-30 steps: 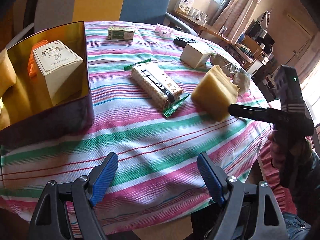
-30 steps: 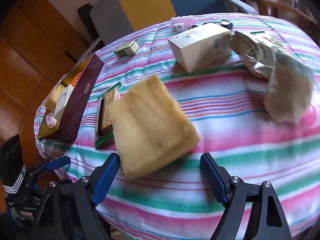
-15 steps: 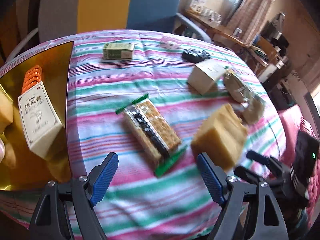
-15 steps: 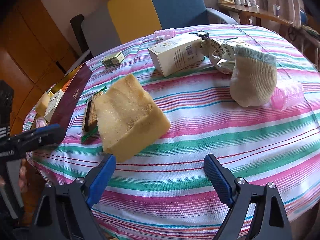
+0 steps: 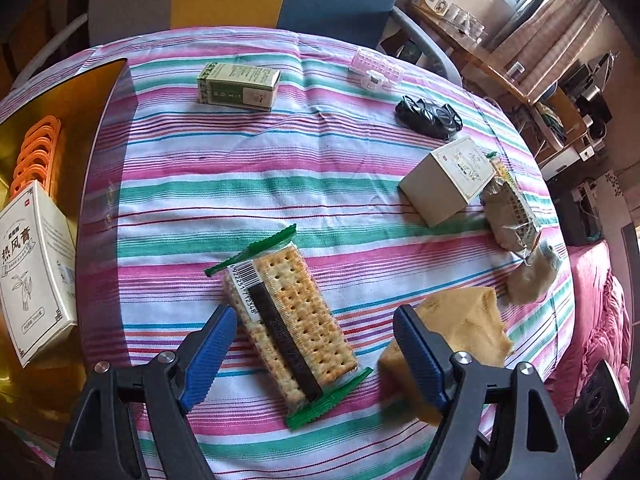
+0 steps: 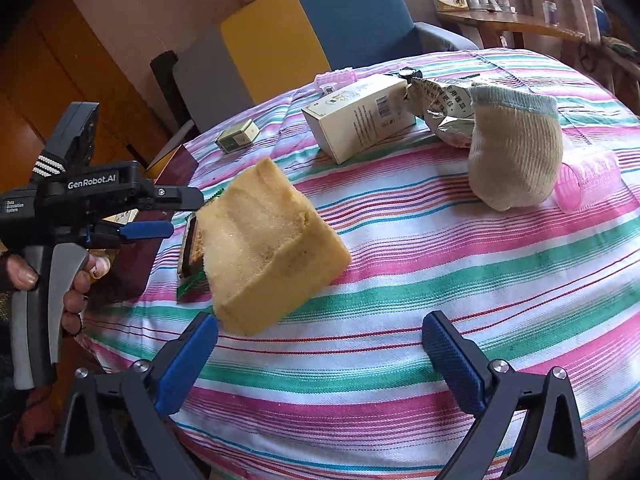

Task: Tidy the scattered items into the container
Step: 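Grasp the cracker pack with the left gripper while the right gripper holds the sponge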

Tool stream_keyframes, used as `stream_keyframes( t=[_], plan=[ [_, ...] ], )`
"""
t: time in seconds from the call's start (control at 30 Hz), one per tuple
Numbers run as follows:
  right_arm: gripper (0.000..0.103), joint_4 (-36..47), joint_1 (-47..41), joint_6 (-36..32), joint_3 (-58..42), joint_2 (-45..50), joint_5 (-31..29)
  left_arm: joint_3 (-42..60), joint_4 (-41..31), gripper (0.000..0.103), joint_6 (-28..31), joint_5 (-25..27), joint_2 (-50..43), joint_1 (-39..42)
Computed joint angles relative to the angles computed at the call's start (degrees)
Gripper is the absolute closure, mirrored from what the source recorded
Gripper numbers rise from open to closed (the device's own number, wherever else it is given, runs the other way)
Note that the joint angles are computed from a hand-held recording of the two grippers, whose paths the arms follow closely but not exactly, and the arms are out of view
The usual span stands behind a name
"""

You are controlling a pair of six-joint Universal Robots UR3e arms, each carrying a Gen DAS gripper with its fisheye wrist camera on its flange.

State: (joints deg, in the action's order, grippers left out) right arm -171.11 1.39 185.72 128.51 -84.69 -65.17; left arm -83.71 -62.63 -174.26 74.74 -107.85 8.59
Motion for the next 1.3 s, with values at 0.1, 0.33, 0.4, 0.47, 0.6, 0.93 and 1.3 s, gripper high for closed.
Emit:
stream_keyframes(
  t=[0.1,0.33,0.4,0.47,0.6,0.93,1.3],
  plan=[
    [0.0,-0.63,-0.23,0.36,-0.12,0.53,0.38,0.55,0.1,0.028,0.27,2.35,-1.76,-1.11],
    [0.0,-2.72,-0.57,0.19,0.65,1.15,0.93,-7.95,4.18,0.044,7.11,3.08,3.27,0.06],
    [0.0,-2.99,-0.28,0.36,0.48,1.42,0.52,-10.23,4.12,0.045,9.91,2.85,5.4,0.85],
    [0.0,-3.1,0.22,0.46,0.16,1.7,-0.17,-13.12,4.27,0.046,12.43,2.77,7.92,1.77],
    [0.0,-4.41,1.76,-0.95,0.13,2.36,-2.4,-20.21,6.03,0.046,16.95,1.65,13.75,4.05],
    [0.0,4.01,11.27,-4.19,-7.58,4.39,-17.11,-24.49,6.99,0.041,21.37,-4.94,19.71,7.94],
    [0.009,9.11,11.01,-6.33,-14.56,3.14,-13.53,-21.42,10.09,0.041,20.21,-4.89,12.91,6.61]
  ],
)
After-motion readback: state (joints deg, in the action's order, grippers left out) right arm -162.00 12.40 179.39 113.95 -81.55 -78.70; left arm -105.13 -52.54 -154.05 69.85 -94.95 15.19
